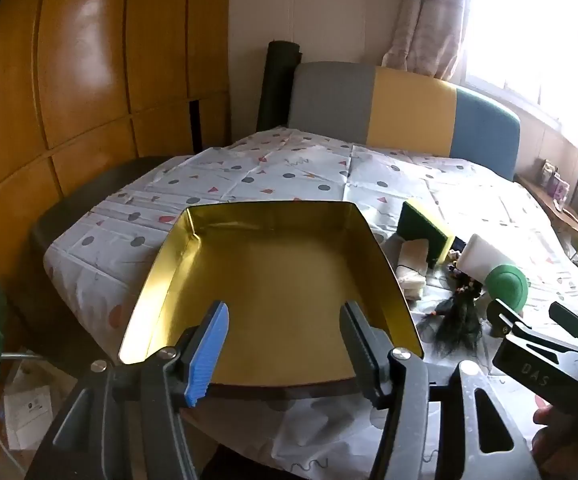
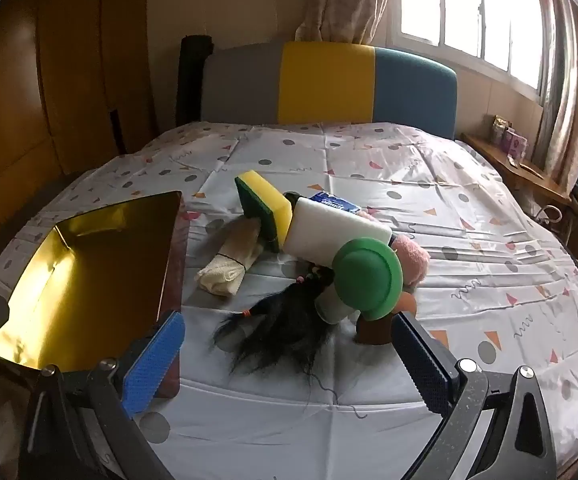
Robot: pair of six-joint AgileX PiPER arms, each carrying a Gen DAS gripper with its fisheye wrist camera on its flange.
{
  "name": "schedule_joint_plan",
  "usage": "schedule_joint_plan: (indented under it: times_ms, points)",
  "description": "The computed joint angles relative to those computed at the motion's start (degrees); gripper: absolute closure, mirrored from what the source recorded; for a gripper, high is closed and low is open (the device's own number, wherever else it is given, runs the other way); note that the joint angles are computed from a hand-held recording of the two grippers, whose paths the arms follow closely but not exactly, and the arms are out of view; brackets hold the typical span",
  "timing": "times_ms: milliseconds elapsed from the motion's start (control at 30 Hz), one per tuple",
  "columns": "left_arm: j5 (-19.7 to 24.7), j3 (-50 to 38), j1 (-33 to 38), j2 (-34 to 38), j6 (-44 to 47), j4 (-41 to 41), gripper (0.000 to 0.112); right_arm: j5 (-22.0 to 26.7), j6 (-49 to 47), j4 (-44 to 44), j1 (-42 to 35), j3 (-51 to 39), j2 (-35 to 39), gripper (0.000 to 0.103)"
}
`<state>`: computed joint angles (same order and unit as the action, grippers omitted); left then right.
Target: Organize soft objects
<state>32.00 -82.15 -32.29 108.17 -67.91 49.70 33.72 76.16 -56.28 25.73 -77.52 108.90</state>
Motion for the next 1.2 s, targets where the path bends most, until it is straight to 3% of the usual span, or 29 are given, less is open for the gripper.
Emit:
schedule_joint_plan:
  times_ms: [267, 567, 1200]
  points:
    - [-1.3, 2.7, 1.0, -1.6, 0.0, -0.3, 0.053, 0.7, 0.1, -0.1, 0.5, -0.9, 0.1, 0.0]
    - [0.9, 0.5, 0.1, -0.2, 0.7, -0.6, 0.053, 0.2, 2.2, -2.5, 0.8, 0.5, -0.6, 0.0]
    - [0.9, 1.3, 0.2, -0.6, -0.2, -0.1, 0.053, 1.0, 2.2, -2.8, 1.5, 0.1, -0.8, 0.0]
